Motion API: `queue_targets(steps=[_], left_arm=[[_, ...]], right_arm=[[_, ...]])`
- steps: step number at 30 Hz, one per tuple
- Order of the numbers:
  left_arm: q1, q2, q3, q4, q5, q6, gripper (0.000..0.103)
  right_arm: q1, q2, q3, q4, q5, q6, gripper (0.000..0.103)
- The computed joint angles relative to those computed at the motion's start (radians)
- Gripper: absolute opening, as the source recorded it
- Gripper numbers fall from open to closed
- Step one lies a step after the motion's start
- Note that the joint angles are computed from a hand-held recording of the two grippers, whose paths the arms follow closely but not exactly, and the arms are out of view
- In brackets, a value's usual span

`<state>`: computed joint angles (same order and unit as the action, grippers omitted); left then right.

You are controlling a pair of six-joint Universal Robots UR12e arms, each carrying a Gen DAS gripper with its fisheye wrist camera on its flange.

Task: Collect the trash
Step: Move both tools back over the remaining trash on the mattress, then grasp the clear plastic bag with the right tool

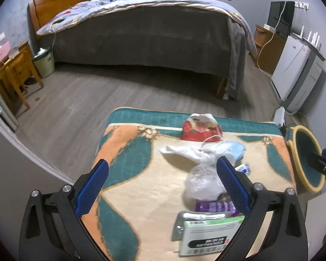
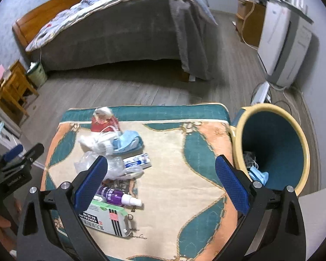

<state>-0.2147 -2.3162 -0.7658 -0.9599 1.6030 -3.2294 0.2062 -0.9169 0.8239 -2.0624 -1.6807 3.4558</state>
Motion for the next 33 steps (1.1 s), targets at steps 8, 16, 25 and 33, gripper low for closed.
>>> queue_targets(steps=[8, 16, 25, 33], left_arm=[[0.019, 0.006, -0.009, -0.004, -0.017, 0.001, 0.098], [0.023, 0.011, -0.032, 0.067, 0.024, 0.085, 0.098], [0.019, -0.030, 0.035, 0.019, 0.027, 0.184, 0.098], [0.016, -0.079, 0.103, -0.021, -0.027, 0.219, 0.098]], right_arm=[[0.016, 0.064, -0.117, 0.147, 0.029, 0.036, 0.097], [0.034, 0.050, -0.034, -0.019, -0.057, -0.102, 0.097], [0.003, 0.091, -0.095, 0.048, 0.057, -0.027, 0.097], [-0.011, 0.107, -0.079, 0.018, 0.078, 0.009, 0.097]])
